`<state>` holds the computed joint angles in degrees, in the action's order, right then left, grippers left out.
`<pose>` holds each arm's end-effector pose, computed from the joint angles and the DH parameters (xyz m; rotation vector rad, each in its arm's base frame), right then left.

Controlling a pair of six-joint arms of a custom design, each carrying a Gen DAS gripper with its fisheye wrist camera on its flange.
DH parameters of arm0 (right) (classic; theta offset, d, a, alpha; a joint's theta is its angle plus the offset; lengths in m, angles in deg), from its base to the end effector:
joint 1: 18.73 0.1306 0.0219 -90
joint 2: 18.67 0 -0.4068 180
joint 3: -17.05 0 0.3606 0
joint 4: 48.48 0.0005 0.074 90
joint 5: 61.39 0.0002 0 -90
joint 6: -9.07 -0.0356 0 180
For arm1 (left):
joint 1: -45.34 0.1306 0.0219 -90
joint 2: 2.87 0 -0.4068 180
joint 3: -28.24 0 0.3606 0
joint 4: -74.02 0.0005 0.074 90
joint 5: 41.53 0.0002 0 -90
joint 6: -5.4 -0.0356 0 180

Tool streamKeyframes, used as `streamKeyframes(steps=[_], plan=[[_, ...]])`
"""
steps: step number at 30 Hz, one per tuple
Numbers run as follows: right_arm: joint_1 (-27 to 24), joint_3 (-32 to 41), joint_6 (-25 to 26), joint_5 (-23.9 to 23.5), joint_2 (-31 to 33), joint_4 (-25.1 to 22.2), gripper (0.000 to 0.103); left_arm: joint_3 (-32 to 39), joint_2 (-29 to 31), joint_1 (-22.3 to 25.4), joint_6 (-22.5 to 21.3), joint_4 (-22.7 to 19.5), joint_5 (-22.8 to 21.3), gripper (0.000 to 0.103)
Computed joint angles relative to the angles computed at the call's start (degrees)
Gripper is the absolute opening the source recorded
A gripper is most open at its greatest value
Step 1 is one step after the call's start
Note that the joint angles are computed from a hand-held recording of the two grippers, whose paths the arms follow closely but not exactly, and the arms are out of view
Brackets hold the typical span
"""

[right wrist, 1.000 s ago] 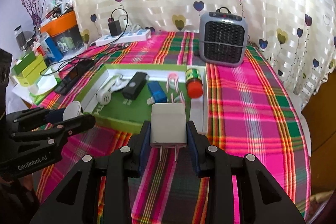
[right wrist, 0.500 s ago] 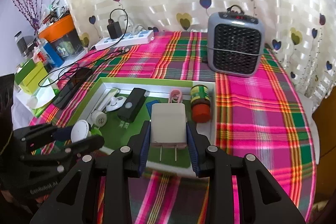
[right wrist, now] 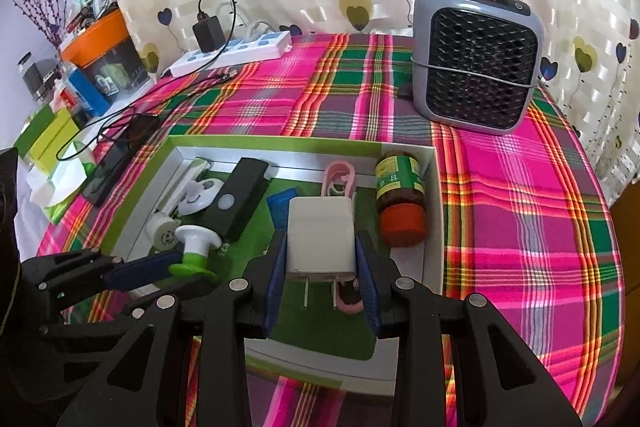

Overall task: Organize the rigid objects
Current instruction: 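Lower the puck and charger into the box and open both grippers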

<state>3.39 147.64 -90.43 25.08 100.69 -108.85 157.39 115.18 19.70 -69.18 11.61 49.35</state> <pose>0.5983 0.2450 0.4724 -0.2975 2.4345 0.3216 0.5724 -0.2759 0.4734 0.2289 2.4845 -0.3251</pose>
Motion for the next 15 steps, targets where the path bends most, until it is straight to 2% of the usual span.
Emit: streamKeyframes(steps=[15], plan=[[0.16,0.02,0.40,1.45,0.61,0.67,0.035,0.03,-0.10,-0.14,0.31,-0.41,-1.59,0.029]])
